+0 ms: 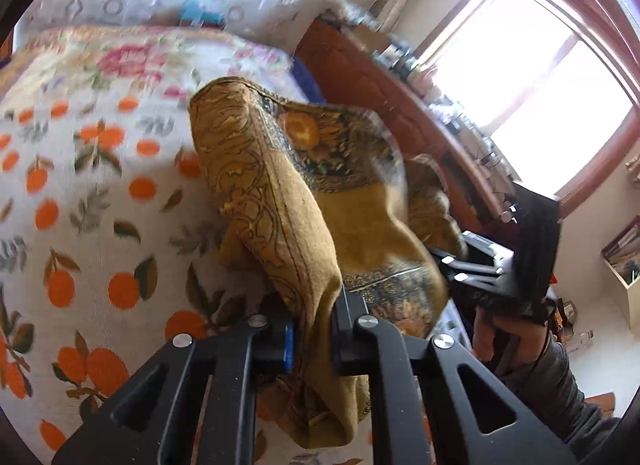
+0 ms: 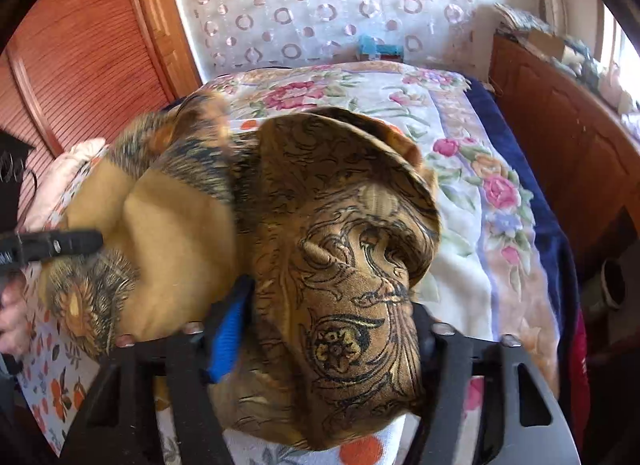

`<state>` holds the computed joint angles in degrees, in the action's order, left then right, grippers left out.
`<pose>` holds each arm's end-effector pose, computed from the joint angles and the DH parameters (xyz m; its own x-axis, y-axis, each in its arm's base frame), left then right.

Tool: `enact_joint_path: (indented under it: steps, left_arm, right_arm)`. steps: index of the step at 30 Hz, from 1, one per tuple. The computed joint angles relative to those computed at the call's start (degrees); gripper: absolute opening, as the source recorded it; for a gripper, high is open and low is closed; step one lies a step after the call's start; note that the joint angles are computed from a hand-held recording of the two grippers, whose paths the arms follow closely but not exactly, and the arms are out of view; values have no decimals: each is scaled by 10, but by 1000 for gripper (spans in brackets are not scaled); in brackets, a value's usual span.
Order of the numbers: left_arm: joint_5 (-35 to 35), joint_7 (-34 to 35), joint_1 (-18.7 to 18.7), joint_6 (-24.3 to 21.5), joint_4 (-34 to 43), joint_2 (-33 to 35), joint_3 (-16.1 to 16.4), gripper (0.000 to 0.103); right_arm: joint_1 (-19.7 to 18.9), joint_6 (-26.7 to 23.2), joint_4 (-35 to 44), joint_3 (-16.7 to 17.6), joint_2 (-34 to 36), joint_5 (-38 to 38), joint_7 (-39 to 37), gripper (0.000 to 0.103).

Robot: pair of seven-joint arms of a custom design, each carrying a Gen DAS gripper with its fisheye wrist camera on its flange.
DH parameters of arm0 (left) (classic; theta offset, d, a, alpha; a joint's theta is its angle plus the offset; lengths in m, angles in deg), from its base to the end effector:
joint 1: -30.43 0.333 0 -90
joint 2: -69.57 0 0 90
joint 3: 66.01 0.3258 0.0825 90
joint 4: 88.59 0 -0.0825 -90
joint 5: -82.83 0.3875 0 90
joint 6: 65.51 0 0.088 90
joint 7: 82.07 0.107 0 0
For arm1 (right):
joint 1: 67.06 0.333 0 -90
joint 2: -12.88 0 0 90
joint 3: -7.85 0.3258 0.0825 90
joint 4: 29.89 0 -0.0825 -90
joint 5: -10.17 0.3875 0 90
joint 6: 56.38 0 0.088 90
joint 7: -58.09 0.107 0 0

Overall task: Fold small clothes
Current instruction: 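Lift the folded bundle with both grippers and carry it toward the plush toy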

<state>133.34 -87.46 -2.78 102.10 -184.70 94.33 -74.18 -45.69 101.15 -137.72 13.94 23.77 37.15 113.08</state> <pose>0.5131 -0.4959 0.4428 -0.0235 -0.8503 0.5257 -0.7432 -0.3369 -0.5781 0.5920 0.2820 0.4917 0.6595 -0.7508 -0.0361 -0.5712 -0.4694 -0.6733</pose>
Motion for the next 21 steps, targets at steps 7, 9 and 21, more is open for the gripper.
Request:
enact_joint_path:
  steps: [7,9,21]
  left_arm:
    - [81,-22,-19,-11,2,-42,17,12]
    - [125,-61,-19,-8,-19,-72,24,12]
    - [270,-238,26,-199,-300,-381,-36,12]
  right_arm:
    - [-1,16,-24,10,-29,10,-58,24]
    - [2,35,-32,17,-41,29,-83,24]
    - [89,11,161,58,52,14,-133,24]
